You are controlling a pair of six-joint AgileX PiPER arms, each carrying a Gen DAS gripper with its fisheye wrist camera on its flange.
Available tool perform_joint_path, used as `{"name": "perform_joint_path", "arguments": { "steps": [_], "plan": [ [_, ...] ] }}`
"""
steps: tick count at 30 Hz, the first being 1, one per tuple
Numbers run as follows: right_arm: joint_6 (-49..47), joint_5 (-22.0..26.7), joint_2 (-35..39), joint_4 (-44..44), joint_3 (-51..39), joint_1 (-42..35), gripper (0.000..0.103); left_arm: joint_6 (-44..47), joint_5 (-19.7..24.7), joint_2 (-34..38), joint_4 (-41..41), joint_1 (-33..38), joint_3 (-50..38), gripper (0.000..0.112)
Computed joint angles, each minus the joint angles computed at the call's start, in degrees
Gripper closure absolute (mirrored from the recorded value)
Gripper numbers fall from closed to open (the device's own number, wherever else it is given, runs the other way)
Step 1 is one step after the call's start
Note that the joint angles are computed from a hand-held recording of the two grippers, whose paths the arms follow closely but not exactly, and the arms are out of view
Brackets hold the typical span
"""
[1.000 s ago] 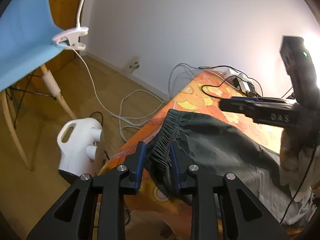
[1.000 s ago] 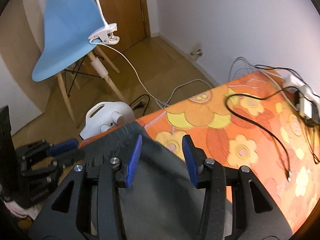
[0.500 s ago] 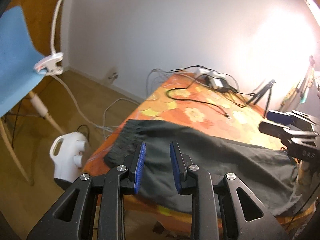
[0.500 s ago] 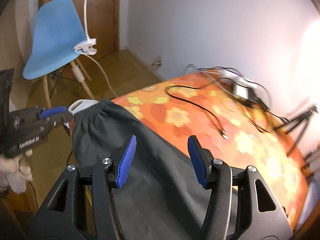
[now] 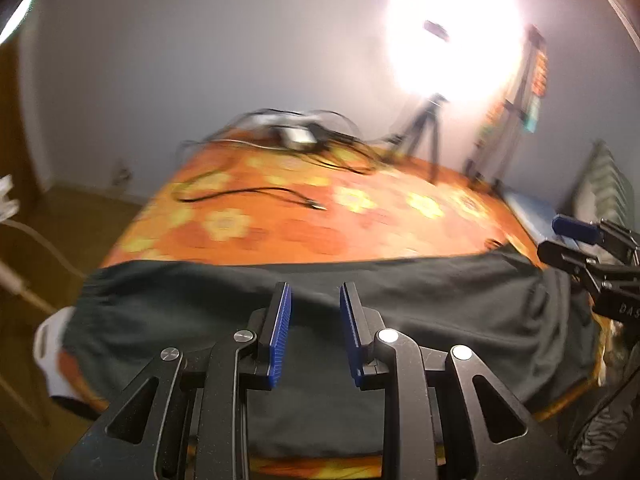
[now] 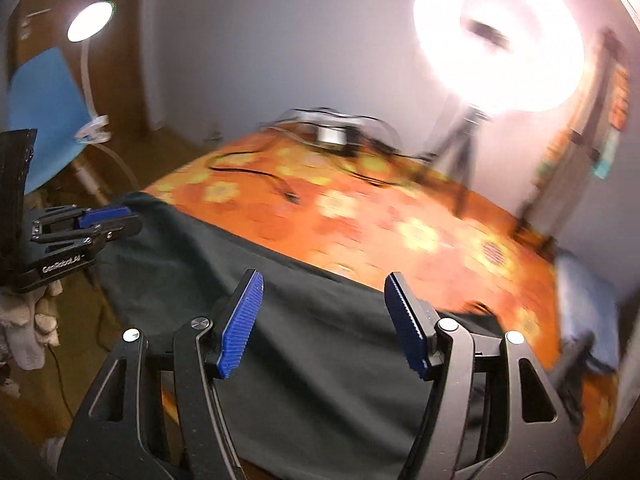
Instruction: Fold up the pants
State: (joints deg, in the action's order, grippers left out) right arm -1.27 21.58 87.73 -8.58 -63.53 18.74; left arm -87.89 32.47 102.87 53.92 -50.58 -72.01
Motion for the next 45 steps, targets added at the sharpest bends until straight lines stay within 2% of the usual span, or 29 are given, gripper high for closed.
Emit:
{"name": "perform_joint_path", "arguments": {
  "steps": [3,7,14,21,24,26,29,34,38,41,45],
  "plan": [
    [-1.3,-0.8,-3.9,0.6,4.4,-4.8,0.036,7.4,-0.5,5.3,-5.4,-1.5,-7.4,0.089],
    [-7.8,-1.4,-7.6,5.4,8.6,-13.1,0.036,17.7,-0.2,12.3,-13.7,-2.8,-17.3,0.088],
    [-29.7,-0.9,-9.9,24.0,12.1,-29.1,0.035,31.5,3.5,22.6,-24.7,-4.8,-31.4,0.087],
    [-47.7,-0.7,-8.9,38.6,13.6,-39.5,0.035,39.8,7.8,29.4,-32.1,-5.0,-40.2,0.086],
    [-57.9,1.5,-6.4,47.7,12.2,-44.8,0.035,40.7,9.1,30.9,-33.4,-5.1,-41.5,0.086],
    [-61.1,6.9,-2.2,52.3,8.0,-49.9,0.034,40.3,8.5,30.8,-33.6,-5.3,-40.3,0.086],
    [-57.4,18.7,6.9,54.1,-2.5,-56.6,0.034,40.1,7.0,29.9,-33.7,-5.2,-37.7,0.086],
    [-46.0,31.2,20.2,54.2,-19.0,-62.1,0.034,39.7,5.0,28.2,-32.9,-5.0,-34.2,0.086],
    [-32.4,38.1,29.7,50.7,-34.4,-61.8,0.032,39.2,3.8,27.6,-31.7,-5.1,-32.6,0.086],
    [-22.7,40.9,34.8,46.3,-44.3,-59.1,0.028,39.2,4.1,27.9,-31.0,-5.3,-33.1,0.086],
    [-10.1,44.5,40.9,32.8,-58.1,-52.1,0.028,39.4,2.4,27.3,-31.3,-5.0,-31.7,0.086]
  ]
}}
